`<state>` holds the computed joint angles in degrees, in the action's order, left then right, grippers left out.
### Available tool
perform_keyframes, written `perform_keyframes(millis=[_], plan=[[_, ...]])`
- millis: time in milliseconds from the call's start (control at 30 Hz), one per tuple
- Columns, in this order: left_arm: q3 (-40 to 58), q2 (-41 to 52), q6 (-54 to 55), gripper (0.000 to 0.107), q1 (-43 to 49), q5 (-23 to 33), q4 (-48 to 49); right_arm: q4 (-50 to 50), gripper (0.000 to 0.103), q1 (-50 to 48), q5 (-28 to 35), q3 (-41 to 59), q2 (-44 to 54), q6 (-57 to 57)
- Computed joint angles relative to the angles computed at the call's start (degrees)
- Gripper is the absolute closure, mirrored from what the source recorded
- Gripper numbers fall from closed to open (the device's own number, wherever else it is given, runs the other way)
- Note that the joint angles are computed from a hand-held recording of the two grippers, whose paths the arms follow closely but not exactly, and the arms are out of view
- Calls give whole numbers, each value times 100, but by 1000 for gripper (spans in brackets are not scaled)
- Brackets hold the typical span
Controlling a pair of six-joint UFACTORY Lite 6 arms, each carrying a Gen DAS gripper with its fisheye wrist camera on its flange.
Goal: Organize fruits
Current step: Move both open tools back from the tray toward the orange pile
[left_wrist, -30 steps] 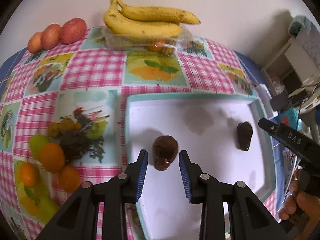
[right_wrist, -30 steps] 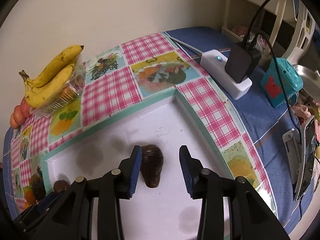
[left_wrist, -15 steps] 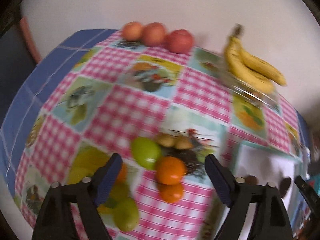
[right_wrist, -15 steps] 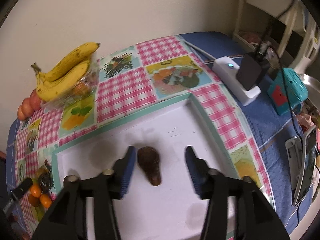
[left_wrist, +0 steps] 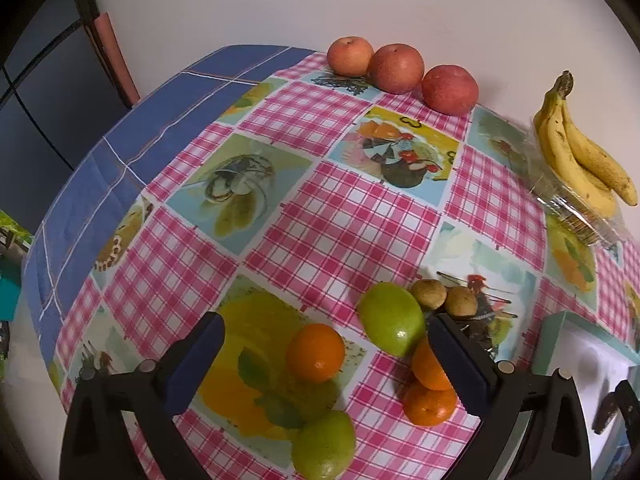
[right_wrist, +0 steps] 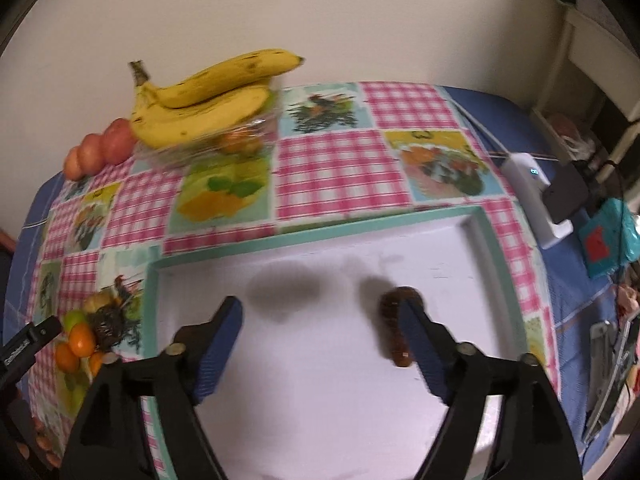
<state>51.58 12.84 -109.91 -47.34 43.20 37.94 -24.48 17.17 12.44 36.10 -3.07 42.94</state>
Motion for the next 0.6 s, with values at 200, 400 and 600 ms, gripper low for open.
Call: perform_keyframes(millis=[200,400,600], plan=[[11,11,-46,4,-35,82,67,-248,7,66,-89,4,121,230],[152,25,44,4,-154,212,22,-170,7,14,-201,-65,43,223],[512,155,335,4,-364,676,54,-547,7,68,-151,-166,-147,794]])
